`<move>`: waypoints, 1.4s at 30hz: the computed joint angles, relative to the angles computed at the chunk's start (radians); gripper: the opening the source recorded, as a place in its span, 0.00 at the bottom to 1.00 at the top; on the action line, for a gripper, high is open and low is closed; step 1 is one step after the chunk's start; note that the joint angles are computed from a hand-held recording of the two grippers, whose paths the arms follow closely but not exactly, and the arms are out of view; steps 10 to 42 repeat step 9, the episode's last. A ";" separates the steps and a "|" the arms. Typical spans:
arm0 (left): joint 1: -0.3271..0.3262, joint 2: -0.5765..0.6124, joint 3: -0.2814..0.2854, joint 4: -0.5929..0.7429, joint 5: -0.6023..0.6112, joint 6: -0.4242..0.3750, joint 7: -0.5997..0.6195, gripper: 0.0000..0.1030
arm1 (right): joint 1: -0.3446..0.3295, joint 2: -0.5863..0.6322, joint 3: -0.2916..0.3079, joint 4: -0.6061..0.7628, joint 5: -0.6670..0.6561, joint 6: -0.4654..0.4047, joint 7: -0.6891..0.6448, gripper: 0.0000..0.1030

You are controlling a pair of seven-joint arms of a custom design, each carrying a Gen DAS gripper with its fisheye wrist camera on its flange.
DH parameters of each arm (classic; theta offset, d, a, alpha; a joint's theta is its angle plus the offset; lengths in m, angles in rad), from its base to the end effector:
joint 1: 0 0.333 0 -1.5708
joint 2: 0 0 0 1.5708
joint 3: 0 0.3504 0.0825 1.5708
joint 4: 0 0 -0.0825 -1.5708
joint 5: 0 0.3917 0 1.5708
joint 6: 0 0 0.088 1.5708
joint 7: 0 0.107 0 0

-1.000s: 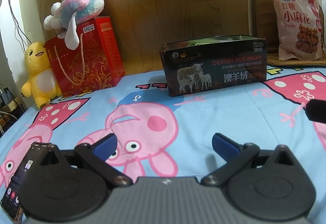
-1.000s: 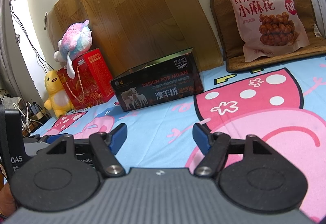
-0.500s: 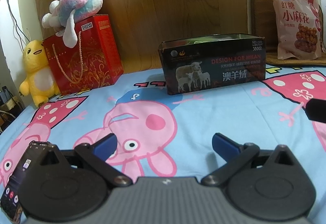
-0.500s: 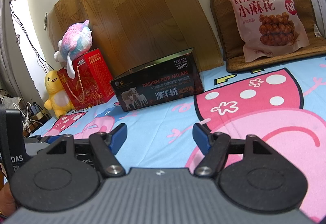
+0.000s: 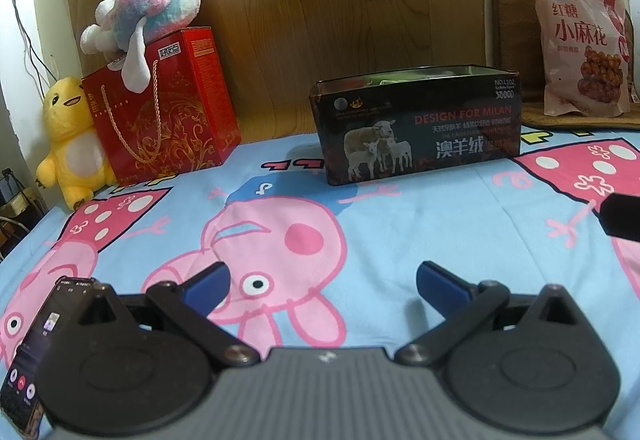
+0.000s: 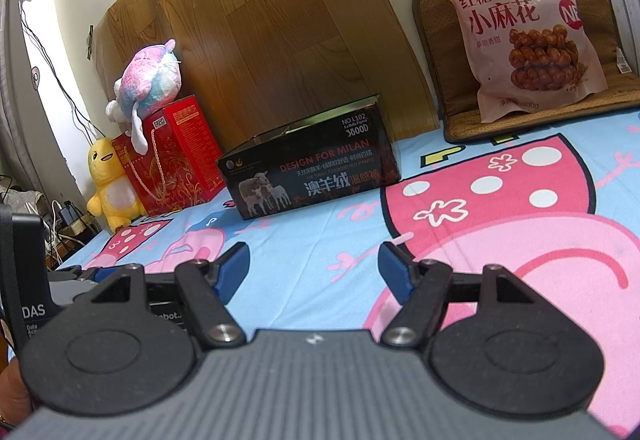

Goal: Organize snacks

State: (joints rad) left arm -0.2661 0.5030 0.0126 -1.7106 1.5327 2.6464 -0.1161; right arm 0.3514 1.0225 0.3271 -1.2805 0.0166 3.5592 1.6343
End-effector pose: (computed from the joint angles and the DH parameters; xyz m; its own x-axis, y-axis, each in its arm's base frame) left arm 0.6838 -0.2059 0.3506 0.2331 -0.9577 -0.1689 -0.5648 0.0081 -0.8252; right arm 0.7059 0.4136 0.3155 0.4466 -0.8260 -0.3439 -0.4157 0.1488 -0.8972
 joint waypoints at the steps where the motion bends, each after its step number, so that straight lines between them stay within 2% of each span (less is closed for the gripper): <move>1: 0.001 0.000 0.000 0.000 0.002 0.004 -0.001 1.00 | 0.000 0.000 0.000 0.000 0.000 0.000 0.000 0.71; 7: 0.003 -0.004 0.000 -0.005 0.065 0.025 -0.045 0.99 | -0.004 0.001 0.003 -0.001 -0.008 0.000 0.003 0.71; 42: 0.009 -0.003 -0.007 -0.003 0.050 0.025 -0.029 1.00 | -0.003 0.001 0.002 0.001 -0.007 -0.001 0.003 0.71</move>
